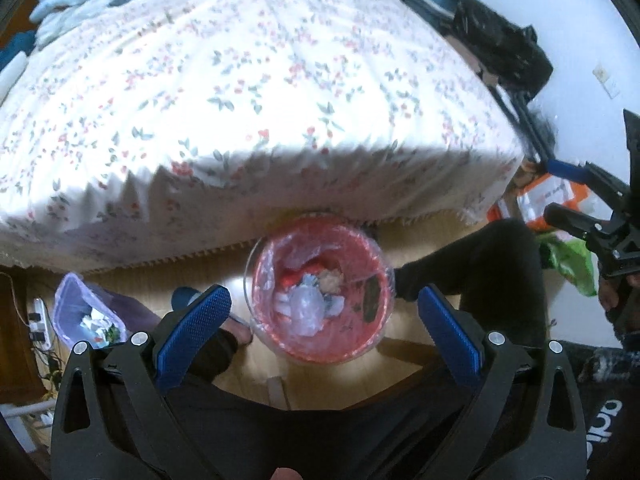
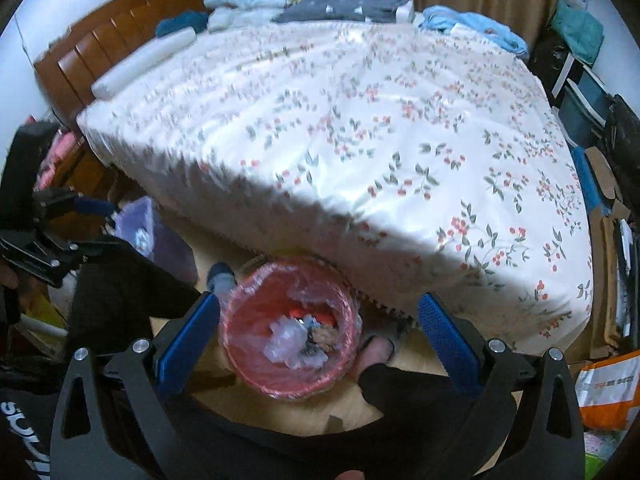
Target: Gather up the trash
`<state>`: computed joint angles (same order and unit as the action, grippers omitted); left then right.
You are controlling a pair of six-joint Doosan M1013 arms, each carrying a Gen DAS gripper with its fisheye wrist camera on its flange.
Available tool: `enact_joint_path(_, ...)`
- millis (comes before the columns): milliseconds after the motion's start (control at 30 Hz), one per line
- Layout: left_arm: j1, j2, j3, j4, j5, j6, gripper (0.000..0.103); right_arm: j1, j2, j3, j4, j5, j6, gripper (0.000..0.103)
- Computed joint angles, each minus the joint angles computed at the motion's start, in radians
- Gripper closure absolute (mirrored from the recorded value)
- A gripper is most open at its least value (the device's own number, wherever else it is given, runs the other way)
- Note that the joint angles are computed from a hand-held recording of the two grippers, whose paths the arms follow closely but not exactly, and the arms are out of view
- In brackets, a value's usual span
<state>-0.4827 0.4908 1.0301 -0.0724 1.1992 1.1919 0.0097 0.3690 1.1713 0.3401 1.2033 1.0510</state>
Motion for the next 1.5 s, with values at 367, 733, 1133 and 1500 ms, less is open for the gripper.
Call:
enact_joint_path(367,-0.019,-0.046,0.007,0.064,-0.055,-0.031,0.006,-0.017,-0.07,0.036,0.125,-0.11,-0.093,0.005)
enact_joint_path(733,-0.034,-0.075,0.01,0.111,-0.12,-0.052,0.006,-0.019,-0.117,0.073,0.101,-0.248,-0.002,0.005)
enact_joint_path(1133,-0.086,-0.115,0.038,0.257,-0.195,-0.106,0.006,-0.042,-0.142,0.095,0.217,-0.226,-0.133,0.005)
enact_joint_path(1500,-0.097,-0.146,0.08,0.221,-0.224,-0.099,0.006,-0.048,-0.159,0.107,0.254,-0.183,-0.165,0.005)
